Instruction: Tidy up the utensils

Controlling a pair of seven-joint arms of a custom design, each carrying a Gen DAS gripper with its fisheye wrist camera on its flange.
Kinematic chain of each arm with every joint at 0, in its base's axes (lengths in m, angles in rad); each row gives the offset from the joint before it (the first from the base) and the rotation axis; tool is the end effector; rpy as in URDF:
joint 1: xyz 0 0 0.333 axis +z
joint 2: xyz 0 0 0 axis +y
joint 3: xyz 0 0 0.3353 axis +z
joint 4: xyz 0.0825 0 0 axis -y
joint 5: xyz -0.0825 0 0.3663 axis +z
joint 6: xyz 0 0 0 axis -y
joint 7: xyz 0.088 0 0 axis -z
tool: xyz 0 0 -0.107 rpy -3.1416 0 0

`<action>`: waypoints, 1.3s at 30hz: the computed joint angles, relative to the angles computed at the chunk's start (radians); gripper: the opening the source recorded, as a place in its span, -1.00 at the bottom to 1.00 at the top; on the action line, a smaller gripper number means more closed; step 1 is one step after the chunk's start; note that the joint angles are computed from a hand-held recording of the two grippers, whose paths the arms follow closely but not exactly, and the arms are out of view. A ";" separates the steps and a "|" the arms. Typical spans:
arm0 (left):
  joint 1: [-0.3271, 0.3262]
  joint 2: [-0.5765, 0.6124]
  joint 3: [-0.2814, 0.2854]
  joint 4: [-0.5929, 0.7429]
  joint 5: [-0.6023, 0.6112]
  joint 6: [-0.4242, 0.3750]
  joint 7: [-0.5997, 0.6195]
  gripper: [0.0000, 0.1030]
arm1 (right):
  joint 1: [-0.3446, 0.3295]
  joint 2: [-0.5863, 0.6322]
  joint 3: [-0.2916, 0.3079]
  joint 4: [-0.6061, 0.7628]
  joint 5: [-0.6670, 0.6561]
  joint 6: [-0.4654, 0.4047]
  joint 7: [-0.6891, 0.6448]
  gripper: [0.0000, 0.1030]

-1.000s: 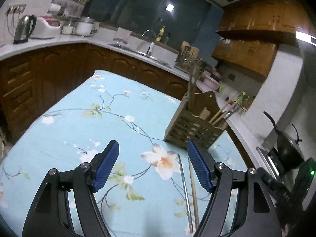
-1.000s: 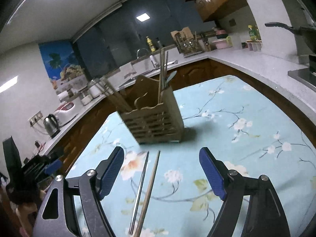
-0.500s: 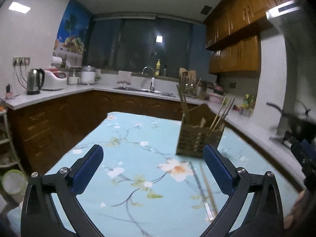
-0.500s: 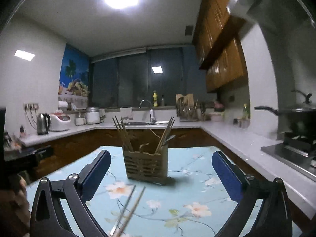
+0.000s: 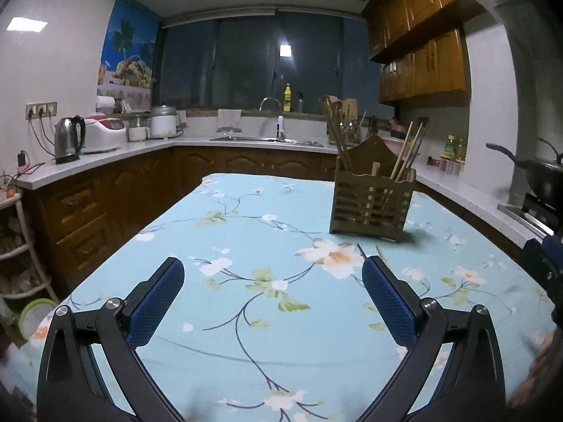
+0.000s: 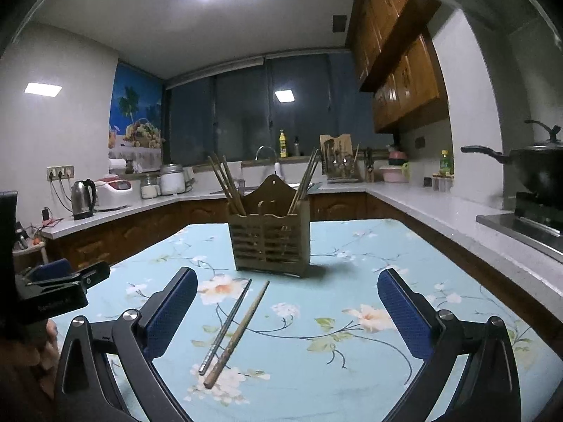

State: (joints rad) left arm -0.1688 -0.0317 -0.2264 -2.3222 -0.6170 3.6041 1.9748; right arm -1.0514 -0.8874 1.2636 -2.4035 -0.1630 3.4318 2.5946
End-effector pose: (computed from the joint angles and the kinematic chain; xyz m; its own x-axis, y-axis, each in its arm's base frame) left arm 0.5005 -0.1309 0.5318 -0.0963 -0.9934 0.0617 -0.3199 -0.0278 -0.9470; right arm 0.4309 0.2677 0.5303 -0.0614 -0.9976 -0.0308 -0.1597 0.0402 -0.9863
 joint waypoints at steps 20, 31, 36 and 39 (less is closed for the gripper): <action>-0.022 0.005 -0.024 0.009 -0.077 0.030 0.114 1.00 | -0.005 -0.024 0.010 -0.038 0.023 0.035 0.044 1.00; -0.041 0.008 -0.012 0.010 -0.088 0.044 0.136 1.00 | -0.005 -0.015 0.011 -0.038 0.023 0.039 0.042 1.00; -0.043 0.007 -0.012 0.008 -0.087 0.045 0.129 1.00 | 0.000 -0.012 0.013 -0.040 0.023 0.038 0.040 1.00; -0.043 0.007 -0.012 0.008 -0.091 0.045 0.135 1.00 | 0.003 -0.010 0.012 -0.040 0.023 0.034 0.040 1.00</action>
State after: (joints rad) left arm -0.2119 -0.0246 -0.2381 -2.3147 -0.7082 3.6495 2.1103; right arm -1.0486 -0.8976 1.2759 -2.4434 -0.1399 3.4655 2.6348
